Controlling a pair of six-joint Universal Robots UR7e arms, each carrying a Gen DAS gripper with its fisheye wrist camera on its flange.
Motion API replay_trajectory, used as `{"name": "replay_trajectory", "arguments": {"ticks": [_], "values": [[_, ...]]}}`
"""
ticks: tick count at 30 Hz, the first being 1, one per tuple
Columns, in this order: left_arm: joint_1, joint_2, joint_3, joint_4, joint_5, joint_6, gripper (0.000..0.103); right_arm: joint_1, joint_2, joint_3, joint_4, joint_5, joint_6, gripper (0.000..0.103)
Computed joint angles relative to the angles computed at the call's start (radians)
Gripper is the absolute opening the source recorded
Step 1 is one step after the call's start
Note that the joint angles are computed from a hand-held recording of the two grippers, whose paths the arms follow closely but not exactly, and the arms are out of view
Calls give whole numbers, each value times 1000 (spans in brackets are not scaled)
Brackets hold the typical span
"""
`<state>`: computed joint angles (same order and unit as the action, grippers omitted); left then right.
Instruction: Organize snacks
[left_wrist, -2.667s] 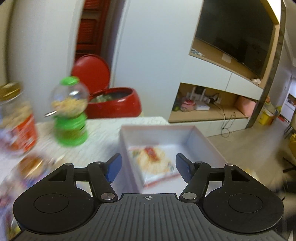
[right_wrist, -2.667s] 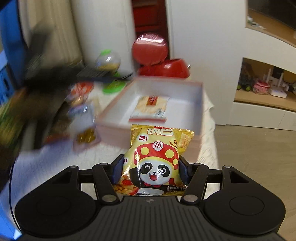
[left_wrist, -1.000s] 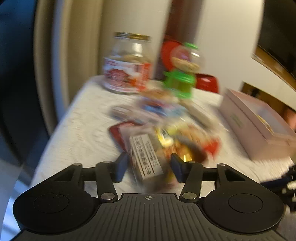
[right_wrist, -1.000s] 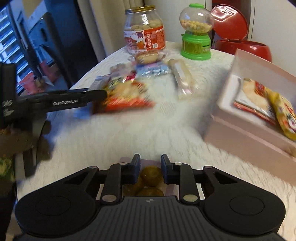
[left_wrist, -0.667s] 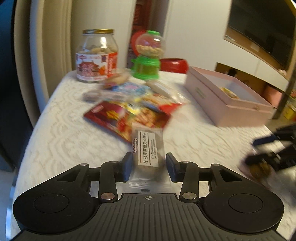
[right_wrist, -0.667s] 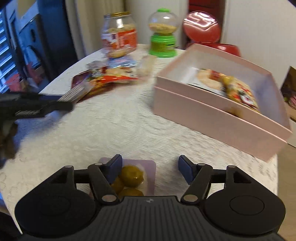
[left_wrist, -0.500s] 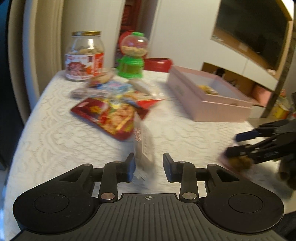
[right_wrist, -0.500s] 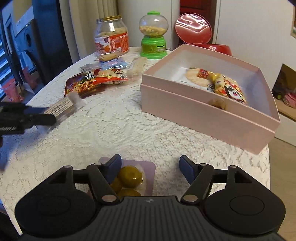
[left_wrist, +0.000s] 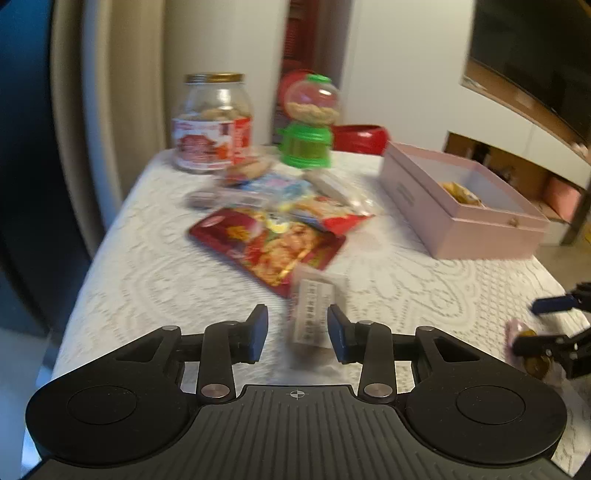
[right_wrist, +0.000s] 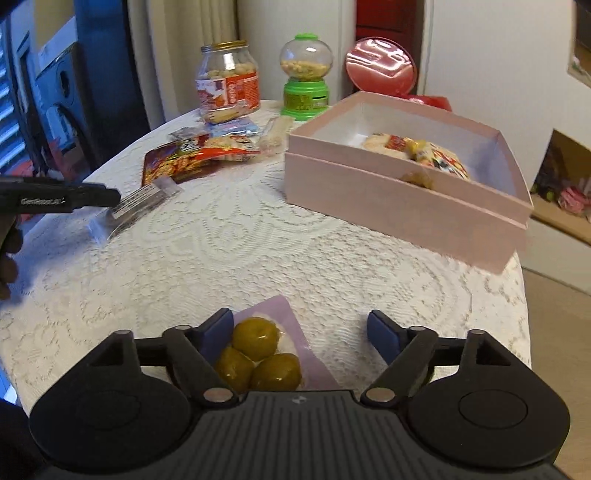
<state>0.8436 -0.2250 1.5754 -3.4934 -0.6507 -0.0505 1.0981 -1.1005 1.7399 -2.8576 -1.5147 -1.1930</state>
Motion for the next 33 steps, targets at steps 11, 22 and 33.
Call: {"name": "replay_trajectory", "arguments": {"ticks": [11,22,33], "values": [[32,71,-156,126,-14,104,45,-10,1,23,-12,18,-40,101],[-5,-17,10,-45,-98,1,20,-30,-32,56,5,33,-98,103],[-22,36,-56,11,-67,26,22,-56,-46,21,0,13,-50,102]]}}
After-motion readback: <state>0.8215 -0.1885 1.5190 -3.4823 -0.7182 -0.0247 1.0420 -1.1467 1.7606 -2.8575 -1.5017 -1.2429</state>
